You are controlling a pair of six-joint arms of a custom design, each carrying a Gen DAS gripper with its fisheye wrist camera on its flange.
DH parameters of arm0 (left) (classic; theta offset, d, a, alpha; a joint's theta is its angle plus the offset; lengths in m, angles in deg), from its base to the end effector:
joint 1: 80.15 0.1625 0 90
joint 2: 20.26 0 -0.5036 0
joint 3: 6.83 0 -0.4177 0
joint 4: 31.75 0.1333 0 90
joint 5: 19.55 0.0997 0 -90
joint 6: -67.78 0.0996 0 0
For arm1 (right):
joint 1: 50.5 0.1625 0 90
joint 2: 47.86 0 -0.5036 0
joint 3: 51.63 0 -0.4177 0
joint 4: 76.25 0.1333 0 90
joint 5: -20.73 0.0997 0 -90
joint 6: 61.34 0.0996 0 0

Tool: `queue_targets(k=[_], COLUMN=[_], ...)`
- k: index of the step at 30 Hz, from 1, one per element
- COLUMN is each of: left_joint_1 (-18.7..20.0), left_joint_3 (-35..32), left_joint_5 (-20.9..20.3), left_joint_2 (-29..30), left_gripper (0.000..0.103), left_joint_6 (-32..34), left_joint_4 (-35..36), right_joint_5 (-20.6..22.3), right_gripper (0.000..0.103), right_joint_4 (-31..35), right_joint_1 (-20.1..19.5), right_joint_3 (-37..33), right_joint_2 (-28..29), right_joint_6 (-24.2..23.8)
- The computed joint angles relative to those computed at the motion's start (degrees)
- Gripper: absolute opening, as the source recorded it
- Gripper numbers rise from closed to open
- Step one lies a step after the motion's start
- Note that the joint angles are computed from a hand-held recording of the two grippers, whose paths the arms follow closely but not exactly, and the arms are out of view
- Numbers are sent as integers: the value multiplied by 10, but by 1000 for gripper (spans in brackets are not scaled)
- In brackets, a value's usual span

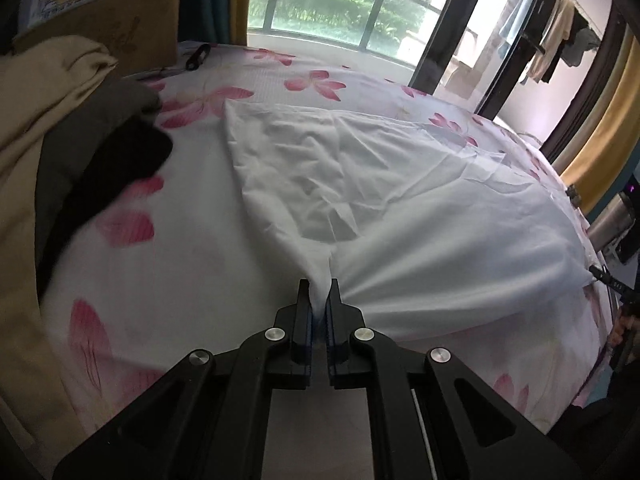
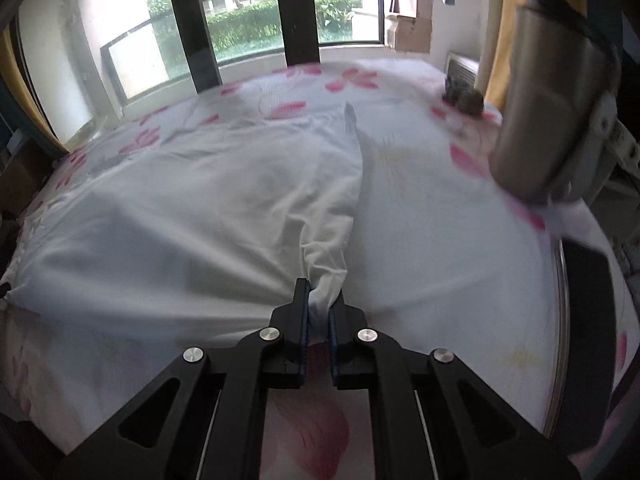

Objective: Fold large clothes
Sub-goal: 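Pull the gathered white sheet corner toward the bed edge with both grippers, then open both grippers and move them over the folded white sheet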

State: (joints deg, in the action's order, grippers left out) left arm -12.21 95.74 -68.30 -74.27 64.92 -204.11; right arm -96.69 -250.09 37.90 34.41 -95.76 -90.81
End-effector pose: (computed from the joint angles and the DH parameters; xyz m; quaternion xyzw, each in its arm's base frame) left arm -0.0773 -0.7206 0.2501 0.0484 0.9000 -0.3384 0.2704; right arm 0.0651 -0.8012 0.2878 0.1263 -0.8911 0.3050 0.3115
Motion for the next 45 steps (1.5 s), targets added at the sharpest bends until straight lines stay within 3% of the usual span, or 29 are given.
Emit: queue_targets(k=[5,8,12,15,17,20,22,24,26,28,31,33,35,38,41,43,45], left_joint_1=[-2,-6,-26,-36,-39,-37,-35,-38,-29,-24,-28,-33,-45,-66,-79,-82,-81], left_joint_3=[7,2,-4,-4,-6,-13,-22,-40,-46,-48,-38,-37,-38,-50,-71,-92,-111], left_joint_5=[-3,-4,47,78,86,63,55,109,98,105,127,139,153,137,88,50,9], left_joint_2=[-7,-13,-13,-9,-4,3,11,39,44,49,52,52,62,79,98,109,120], left_gripper=[8,14,31,45,46,46,47,47,47,47,47,47,47,47,47,48,48], left_joint_6=[-9,3,41,64,75,69,64,82,44,17,25,26,68,145,189,189,184], left_joint_4=[12,29,1,-46,-80,-102,-90,-69,-17,16,4,-2,-51,-130,-171,-155,-125], right_joint_5=[-20,-38,-61,-7,28,74,86,100,124,101,54,52,54,45,36,36,30], right_gripper=[12,24,52,52,52,52,52,52,52,52,52,57,58,58,64,78,80], right_joint_4=[7,-3,-76,-99,-83,-31,1,27,57,63,39,46,59,45,11,-9,-33], right_joint_1=[3,11,26,30,34,42,49,55,54,58,62,59,55,55,55,53,49], right_joint_3=[7,8,9,9,-1,-26,-45,-61,-70,-80,-84,-84,-81,-63,-27,-6,18], right_joint_2=[-6,-10,-8,-8,1,27,48,67,78,92,106,103,96,82,58,43,25], right_joint_6=[9,31,22,25,25,12,-5,-19,-23,-33,-67,-60,-44,-39,-38,-34,-23])
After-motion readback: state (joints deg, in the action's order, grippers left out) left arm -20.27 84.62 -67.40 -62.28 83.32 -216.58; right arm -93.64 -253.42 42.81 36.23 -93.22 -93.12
